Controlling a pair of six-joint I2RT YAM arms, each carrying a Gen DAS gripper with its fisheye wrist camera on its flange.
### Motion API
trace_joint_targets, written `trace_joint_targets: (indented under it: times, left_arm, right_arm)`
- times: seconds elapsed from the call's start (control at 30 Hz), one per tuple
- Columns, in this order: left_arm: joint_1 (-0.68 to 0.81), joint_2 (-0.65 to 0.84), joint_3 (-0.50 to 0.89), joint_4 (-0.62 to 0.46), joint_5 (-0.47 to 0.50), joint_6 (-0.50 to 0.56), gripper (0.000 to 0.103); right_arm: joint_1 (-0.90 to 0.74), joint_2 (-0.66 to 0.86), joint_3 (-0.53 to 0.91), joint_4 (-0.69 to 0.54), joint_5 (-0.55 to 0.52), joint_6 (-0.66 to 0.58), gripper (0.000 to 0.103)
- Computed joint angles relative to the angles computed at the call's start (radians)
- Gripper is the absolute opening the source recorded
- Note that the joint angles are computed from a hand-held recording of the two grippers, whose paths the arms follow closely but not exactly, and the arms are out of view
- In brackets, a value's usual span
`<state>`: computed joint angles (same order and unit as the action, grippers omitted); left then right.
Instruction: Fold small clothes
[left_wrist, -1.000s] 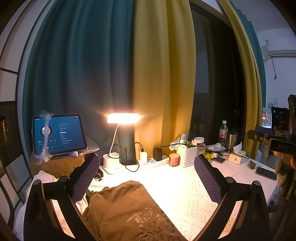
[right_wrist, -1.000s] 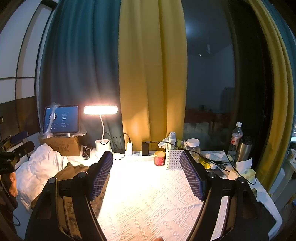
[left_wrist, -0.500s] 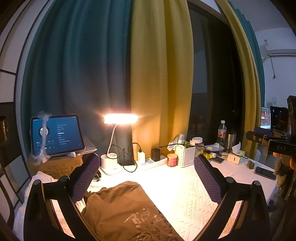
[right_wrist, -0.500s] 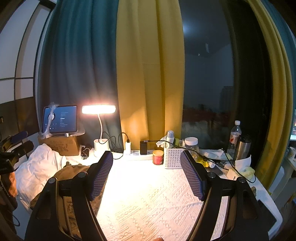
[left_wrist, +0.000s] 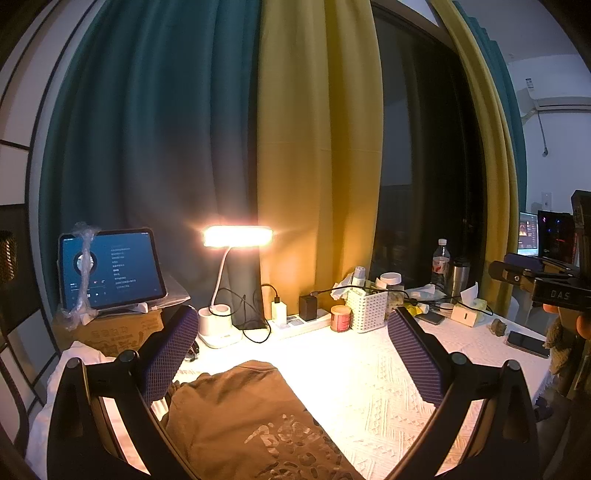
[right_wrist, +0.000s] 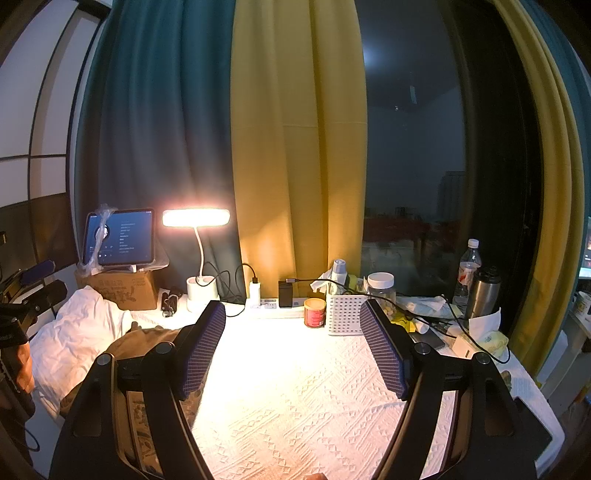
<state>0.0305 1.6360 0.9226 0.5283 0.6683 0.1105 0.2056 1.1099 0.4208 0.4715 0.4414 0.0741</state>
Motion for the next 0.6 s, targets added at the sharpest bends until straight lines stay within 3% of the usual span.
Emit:
trace_joint_targets:
  times: [0.6]
  left_arm:
    - [0.006,-0.007,-0.017,0.019,0.012,0.0,0.101]
  right_arm:
    - [0.001,-0.002,-0.006,-0.004,0.005,0.005,0.078]
